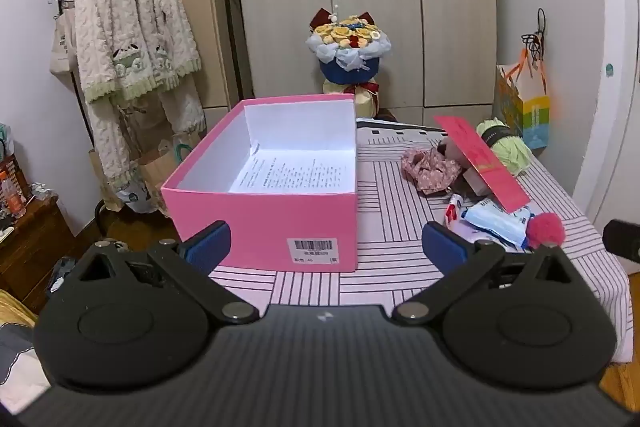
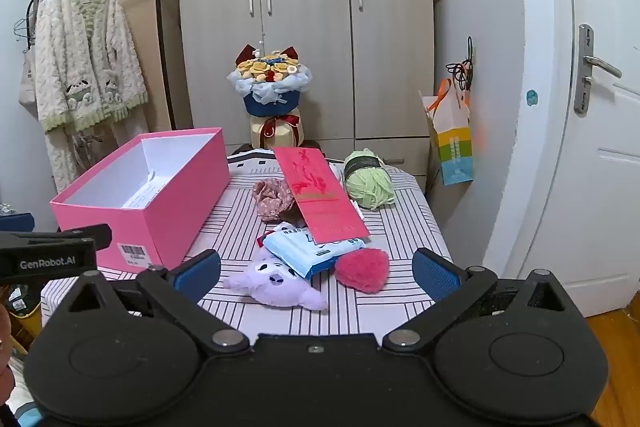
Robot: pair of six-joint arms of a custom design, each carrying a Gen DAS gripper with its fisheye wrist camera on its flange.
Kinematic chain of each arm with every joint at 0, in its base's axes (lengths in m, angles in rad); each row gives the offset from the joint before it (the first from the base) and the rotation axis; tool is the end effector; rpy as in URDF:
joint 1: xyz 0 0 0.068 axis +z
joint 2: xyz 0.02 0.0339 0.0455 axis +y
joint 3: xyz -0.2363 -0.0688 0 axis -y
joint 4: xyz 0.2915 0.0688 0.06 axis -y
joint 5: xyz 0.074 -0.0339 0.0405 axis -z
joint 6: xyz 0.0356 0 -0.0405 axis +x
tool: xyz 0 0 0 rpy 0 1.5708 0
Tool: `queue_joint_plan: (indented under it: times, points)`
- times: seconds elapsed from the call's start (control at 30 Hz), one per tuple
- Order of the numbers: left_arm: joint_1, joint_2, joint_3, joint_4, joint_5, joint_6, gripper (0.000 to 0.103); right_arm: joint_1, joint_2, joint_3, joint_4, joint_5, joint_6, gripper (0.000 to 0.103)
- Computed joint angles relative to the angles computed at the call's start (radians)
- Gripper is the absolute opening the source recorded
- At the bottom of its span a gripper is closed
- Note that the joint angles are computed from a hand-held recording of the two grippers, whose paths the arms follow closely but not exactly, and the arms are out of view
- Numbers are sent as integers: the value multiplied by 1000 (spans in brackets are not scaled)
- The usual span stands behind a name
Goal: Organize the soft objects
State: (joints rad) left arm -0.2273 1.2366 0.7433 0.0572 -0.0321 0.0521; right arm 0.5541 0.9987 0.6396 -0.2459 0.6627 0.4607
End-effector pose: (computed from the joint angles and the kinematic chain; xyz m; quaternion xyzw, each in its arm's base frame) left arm 0.3188 -0.0726 0.2052 0.1089 0.8362 -0.0335 0.5365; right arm 0.2411 0.1234 0.2079 0.1118 0.8436 -0.0385 0.5238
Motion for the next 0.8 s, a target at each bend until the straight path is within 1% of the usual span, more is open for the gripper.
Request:
queue_joint_plan:
  times: [0.07, 0.17, 0.2, 0.23, 0.27, 0.33, 0.37, 0.43, 0.5, 0.53, 0.63, 0.73, 0.8]
  points:
    - [9, -16, -19, 18, 19, 0, 103, 2, 1, -1, 0, 5, 2, 103]
    - [28, -21, -19, -2, 44, 29, 103, 7, 5, -2, -3, 15, 5, 103]
    - [13, 0, 1, -18, 26, 40, 103, 9, 6, -2, -3, 17, 6, 103]
    - [19, -3, -5, -12, 41, 43, 103, 9, 6, -4, -3, 18, 7, 103]
    - [6, 43, 25, -17, 31, 50, 103, 10, 5, -5, -4, 16, 8, 103]
    - [-8, 39, 11, 10, 18, 42, 103, 13, 0, -4, -11, 13, 11, 103]
    - [-8, 33, 0, 22, 17, 40, 103, 4, -34, -29, -18, 9, 6, 103]
    - [-10, 35, -2, 26, 10, 39, 103, 3, -43, -33, -22, 5, 5, 103]
    - [0, 32, -6, 25, 26, 39, 103, 5, -49, -32, -34, 5, 6, 103]
    - [2, 32, -7, 26, 31, 40, 103, 25, -1, -2, -31, 29, 21, 103]
    - [12, 33, -18, 46, 46, 34, 103, 32, 1, -3, -32, 42, 25, 103]
    - [32, 31, -27, 55, 96, 26, 103, 34, 7, -5, -29, 45, 27, 103]
    - [36, 32, -25, 51, 110, 28, 103, 30, 11, -4, -27, 39, 22, 103]
